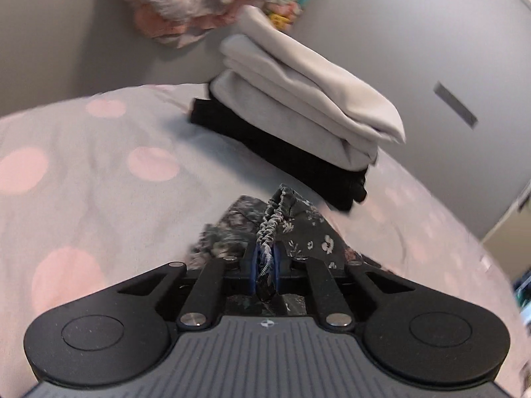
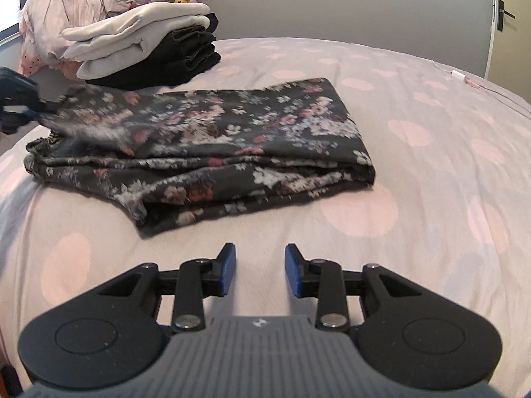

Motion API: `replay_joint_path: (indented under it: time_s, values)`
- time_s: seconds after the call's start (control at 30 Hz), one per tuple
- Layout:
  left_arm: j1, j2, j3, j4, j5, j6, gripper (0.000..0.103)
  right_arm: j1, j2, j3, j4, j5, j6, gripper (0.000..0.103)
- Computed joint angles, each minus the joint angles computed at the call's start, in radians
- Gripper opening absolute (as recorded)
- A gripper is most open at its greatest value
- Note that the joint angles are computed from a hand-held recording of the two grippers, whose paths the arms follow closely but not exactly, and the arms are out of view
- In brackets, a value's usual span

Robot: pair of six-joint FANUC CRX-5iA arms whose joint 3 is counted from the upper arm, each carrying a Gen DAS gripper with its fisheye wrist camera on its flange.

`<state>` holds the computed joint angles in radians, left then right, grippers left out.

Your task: Fold clothes

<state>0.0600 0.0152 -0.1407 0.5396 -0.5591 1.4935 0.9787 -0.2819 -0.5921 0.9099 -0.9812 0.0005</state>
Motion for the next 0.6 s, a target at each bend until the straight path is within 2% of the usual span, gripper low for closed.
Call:
replay_joint_path:
  time_s: [0.07,0.17,0.3,0.37,0.43,0.6]
  values:
    - [0.020,0.018,0.048,-0.084,-0.084,0.106,0.011,-0.002,-0.007,-0.012,0.011,0.009,-0.011,0.036]
    - [0.027,0.069,0.112,-0.130,-0.182,0.157,0.011,-0.007,-0.015,-0.026,0.032,0.025,-0.021,0.037]
    - [0.008,0.064,0.134,-0.205,-0.190,0.220,0.017,-0.006,-0.019,-0.040,0.063,0.034,-0.024,0.037]
    - [-0.002,0.049,0.133,-0.232,-0.191,0.237,0.028,-0.006,-0.022,-0.046,0.075,0.035,-0.033,0.037]
    - [-0.011,0.041,0.140,-0.259,-0.203,0.235,0.032,-0.007,-0.026,-0.052,0.082,0.036,-0.045,0.037]
    - [-0.047,0.025,0.184,-0.386,-0.272,0.331,0.033,-0.005,-0.026,-0.056,0.082,0.042,-0.035,0.037]
